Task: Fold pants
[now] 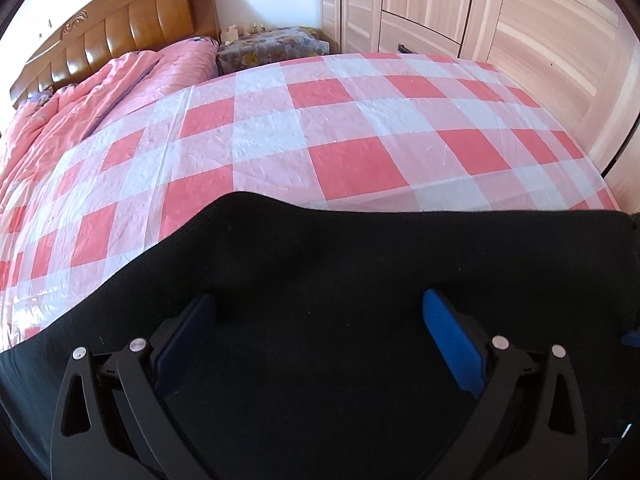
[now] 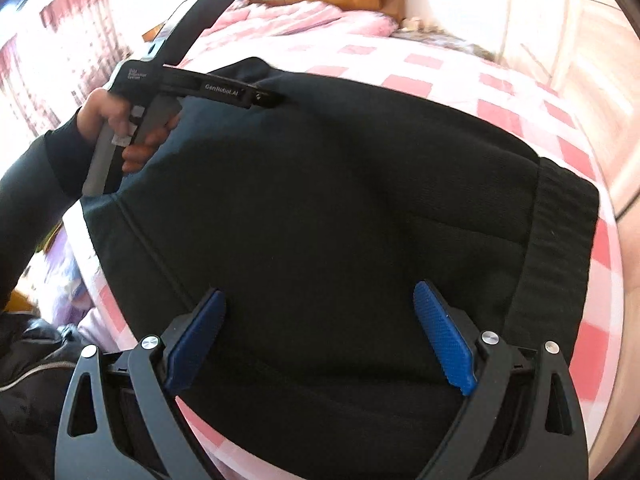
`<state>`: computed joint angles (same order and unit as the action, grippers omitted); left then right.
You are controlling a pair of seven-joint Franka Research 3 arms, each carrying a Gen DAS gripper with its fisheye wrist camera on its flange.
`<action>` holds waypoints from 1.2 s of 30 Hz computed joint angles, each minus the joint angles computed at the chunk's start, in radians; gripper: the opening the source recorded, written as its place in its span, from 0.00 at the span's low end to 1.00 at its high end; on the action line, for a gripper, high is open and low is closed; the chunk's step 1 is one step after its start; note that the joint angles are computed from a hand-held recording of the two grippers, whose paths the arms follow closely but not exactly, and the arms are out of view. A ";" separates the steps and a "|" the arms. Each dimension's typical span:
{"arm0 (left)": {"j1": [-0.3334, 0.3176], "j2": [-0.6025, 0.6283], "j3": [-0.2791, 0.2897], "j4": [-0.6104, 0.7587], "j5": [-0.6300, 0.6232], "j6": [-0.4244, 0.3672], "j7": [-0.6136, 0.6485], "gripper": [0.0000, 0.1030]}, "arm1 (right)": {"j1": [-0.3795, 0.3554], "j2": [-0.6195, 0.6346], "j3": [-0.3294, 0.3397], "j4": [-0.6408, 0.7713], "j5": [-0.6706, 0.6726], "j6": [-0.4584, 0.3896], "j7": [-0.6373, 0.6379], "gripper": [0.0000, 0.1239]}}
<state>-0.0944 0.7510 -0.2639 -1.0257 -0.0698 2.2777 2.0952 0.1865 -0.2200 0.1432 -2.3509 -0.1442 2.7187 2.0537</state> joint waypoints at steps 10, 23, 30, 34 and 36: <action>0.102 -0.156 -0.048 -0.216 -0.100 0.127 0.106 0.98 | 0.025 0.122 0.053 0.272 -0.281 -0.226 0.234 0.74; 0.227 -0.287 0.026 -0.477 -0.090 0.268 0.137 0.99 | 0.158 0.440 -0.083 0.571 -0.150 -0.227 0.086 0.74; 0.261 -0.262 -0.002 -0.450 -0.181 0.233 0.176 0.99 | 0.178 0.331 -0.107 0.419 -0.159 -0.184 0.107 0.75; 0.271 -0.264 -0.010 -0.459 -0.217 0.236 0.203 0.99 | 0.175 0.288 -0.100 0.355 -0.207 -0.162 0.181 0.75; 0.270 -0.265 -0.008 -0.461 -0.223 0.237 0.207 0.99 | 0.170 0.288 -0.094 0.353 -0.229 -0.154 0.214 0.75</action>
<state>0.1756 0.4856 -0.2722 -1.4864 -0.2933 2.5146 2.3019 0.3570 0.0683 0.0496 -1.9981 -0.3734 2.5651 2.2680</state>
